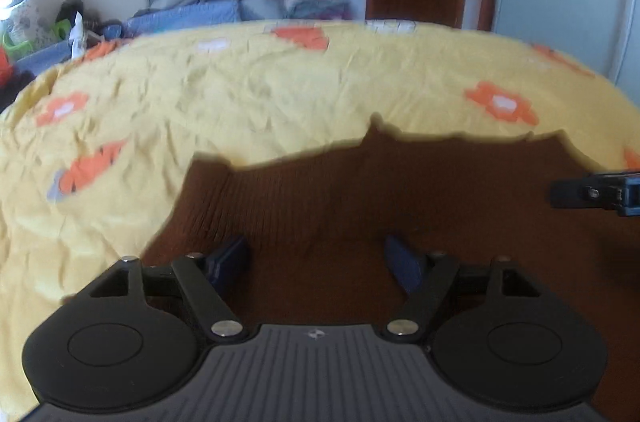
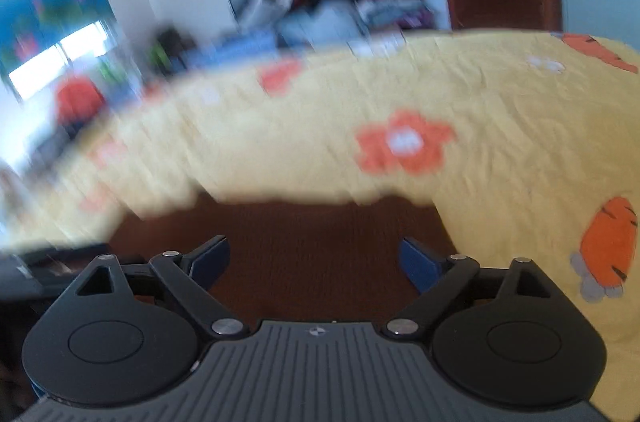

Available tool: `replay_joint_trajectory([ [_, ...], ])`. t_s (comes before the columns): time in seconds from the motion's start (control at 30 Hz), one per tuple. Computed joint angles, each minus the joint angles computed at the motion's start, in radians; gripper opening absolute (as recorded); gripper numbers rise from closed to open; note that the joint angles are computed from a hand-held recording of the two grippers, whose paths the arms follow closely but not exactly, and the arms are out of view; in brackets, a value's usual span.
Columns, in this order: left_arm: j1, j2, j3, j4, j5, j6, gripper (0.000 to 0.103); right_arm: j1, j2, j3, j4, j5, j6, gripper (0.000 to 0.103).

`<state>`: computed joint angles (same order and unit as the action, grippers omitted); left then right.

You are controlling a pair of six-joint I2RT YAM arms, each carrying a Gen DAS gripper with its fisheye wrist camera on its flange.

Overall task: Fold small clothes
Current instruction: 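Lower the folded hem onto the sweater and open both grippers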

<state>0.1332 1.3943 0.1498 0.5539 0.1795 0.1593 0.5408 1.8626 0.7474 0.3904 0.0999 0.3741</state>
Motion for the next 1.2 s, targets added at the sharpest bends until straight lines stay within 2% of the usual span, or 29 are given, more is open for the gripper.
replay_joint_trajectory([
  [0.03,0.038,0.002,0.004,-0.006,0.055,0.007,0.078,-0.006,0.006,-0.070,0.131,0.016,-0.062,0.093],
  [0.07,0.056,-0.010,0.007,-0.029,0.075,-0.003,0.078,-0.028,-0.004,-0.091,0.139,0.022,-0.050,0.091],
  [0.13,0.047,-0.011,0.003,-0.025,0.067,0.003,0.079,-0.107,-0.020,-0.149,0.232,-0.085,0.020,0.091],
  [0.17,0.037,-0.015,0.003,-0.031,0.060,0.004,0.083,-0.131,-0.019,-0.159,0.257,-0.123,0.037,0.091],
  [0.23,0.026,-0.019,0.005,-0.037,0.052,0.006,0.084,-0.121,-0.037,-0.128,0.174,-0.101,0.002,0.090],
  [0.3,0.030,-0.023,0.002,-0.036,0.057,0.002,0.084,-0.063,-0.084,-0.084,0.039,0.022,0.025,0.091],
  [0.33,0.032,-0.024,0.001,-0.036,0.058,0.002,0.084,-0.042,-0.101,-0.088,0.037,0.033,0.045,0.092],
  [0.4,0.031,-0.025,0.002,-0.038,0.058,0.002,0.084,-0.001,-0.126,-0.131,0.121,0.007,0.048,0.095],
  [0.43,0.031,-0.025,0.002,-0.038,0.058,0.002,0.084,0.015,-0.116,-0.127,0.130,0.017,0.028,0.102],
  [0.47,0.034,-0.026,0.003,-0.041,0.062,0.004,0.085,0.031,-0.098,-0.108,0.106,0.043,0.000,0.103],
  [0.53,0.038,-0.026,0.003,-0.041,0.068,0.004,0.085,0.030,-0.012,-0.051,0.028,0.092,-0.051,0.102],
  [0.57,0.039,-0.025,0.002,-0.040,0.069,0.005,0.085,0.017,-0.003,-0.078,0.084,0.079,-0.087,0.103],
  [0.6,0.041,-0.023,0.002,-0.037,0.071,0.005,0.085,-0.013,-0.024,-0.097,0.104,0.022,-0.065,0.103],
  [0.67,0.041,-0.021,0.001,-0.035,0.072,0.004,0.085,-0.036,-0.033,-0.110,0.111,0.000,-0.089,0.102],
  [0.8,0.041,-0.019,0.001,-0.034,0.074,0.004,0.085,0.014,-0.026,-0.088,0.067,0.085,-0.128,0.103],
  [0.87,0.042,-0.019,0.002,-0.034,0.075,0.004,0.086,0.040,-0.004,-0.081,0.073,0.125,-0.119,0.103],
  [1.0,0.064,-0.007,0.012,-0.040,0.118,0.002,0.091,0.035,0.001,-0.088,0.093,0.118,-0.114,0.103],
  [1.2,0.104,-0.003,0.014,-0.039,0.180,-0.014,0.091,0.042,0.002,-0.097,0.110,0.136,-0.102,0.103],
])
